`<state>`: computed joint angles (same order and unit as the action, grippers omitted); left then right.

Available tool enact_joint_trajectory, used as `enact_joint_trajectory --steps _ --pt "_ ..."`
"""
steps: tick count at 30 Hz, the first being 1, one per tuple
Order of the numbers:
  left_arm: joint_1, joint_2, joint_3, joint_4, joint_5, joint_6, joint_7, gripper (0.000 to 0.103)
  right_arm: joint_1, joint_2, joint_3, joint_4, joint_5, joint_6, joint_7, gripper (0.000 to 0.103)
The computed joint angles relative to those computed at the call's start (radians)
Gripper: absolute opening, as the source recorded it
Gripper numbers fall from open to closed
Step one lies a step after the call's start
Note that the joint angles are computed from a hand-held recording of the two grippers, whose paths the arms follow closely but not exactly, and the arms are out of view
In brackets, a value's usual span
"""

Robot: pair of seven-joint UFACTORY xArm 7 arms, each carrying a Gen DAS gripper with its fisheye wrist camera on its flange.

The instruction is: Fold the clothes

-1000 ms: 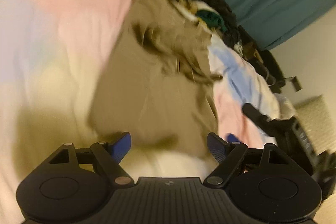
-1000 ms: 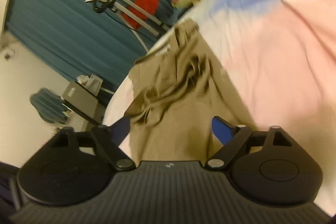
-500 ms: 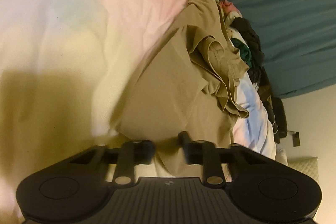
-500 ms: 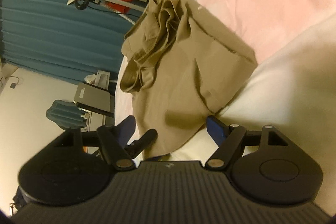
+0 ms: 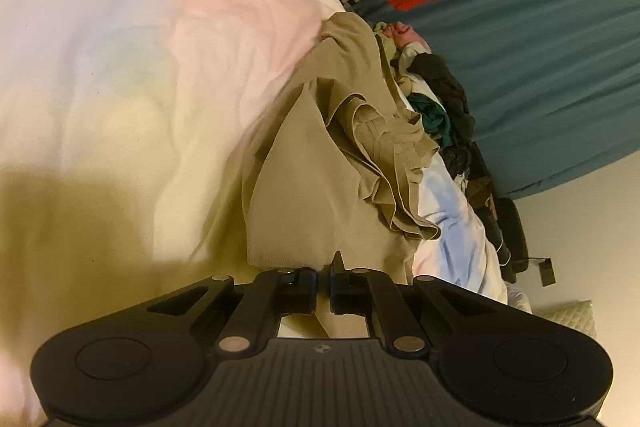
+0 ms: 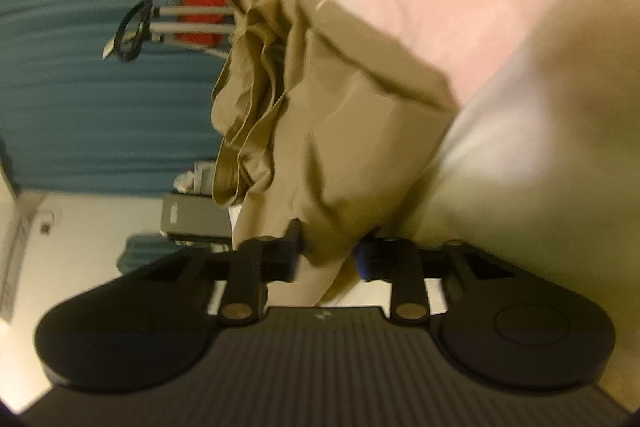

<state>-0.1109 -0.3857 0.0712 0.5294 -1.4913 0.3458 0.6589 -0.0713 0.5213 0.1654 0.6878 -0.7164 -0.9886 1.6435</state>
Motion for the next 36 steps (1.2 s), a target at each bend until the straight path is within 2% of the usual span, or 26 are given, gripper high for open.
enact_joint_trajectory --steps 5,17,21,26,28,29,31,33,36 --pt "0.006 -0.004 0.008 0.001 -0.009 0.019 0.008 0.005 0.011 -0.051 -0.01 -0.033 0.07 0.041 -0.028 0.015" --pt "0.013 0.0 0.015 0.004 0.034 0.037 -0.015 0.005 0.023 -0.153 -0.039 -0.14 0.244 0.074 -0.098 0.014" --pt "0.014 0.005 0.02 0.008 0.041 0.054 -0.011 0.005 0.002 -0.159 -0.044 -0.147 0.228 0.083 -0.085 0.014" --pt "0.018 0.018 0.018 0.01 0.107 0.041 -0.046 0.005 -0.001 -0.209 -0.052 -0.179 0.249 0.163 -0.105 0.014" --pt "0.017 0.024 0.025 0.012 0.121 0.038 -0.063 0.005 0.073 -0.275 -0.095 -0.22 0.392 0.231 -0.208 0.014" --pt "0.018 0.028 0.03 0.014 0.126 0.04 -0.071 0.005 0.08 -0.292 -0.1 -0.232 0.44 0.241 -0.248 0.013" --pt "0.018 0.034 0.044 0.016 0.122 0.064 -0.089 0.005 0.052 -0.306 -0.097 -0.238 0.443 0.24 -0.26 0.013" --pt "0.023 0.028 0.045 0.014 0.128 0.071 -0.094 0.005 0.005 -0.294 -0.089 -0.225 0.345 0.21 -0.204 0.014" --pt "0.027 0.019 0.049 0.01 0.138 0.08 -0.103 0.005 -0.016 -0.269 -0.068 -0.202 0.247 0.141 -0.143 0.016"
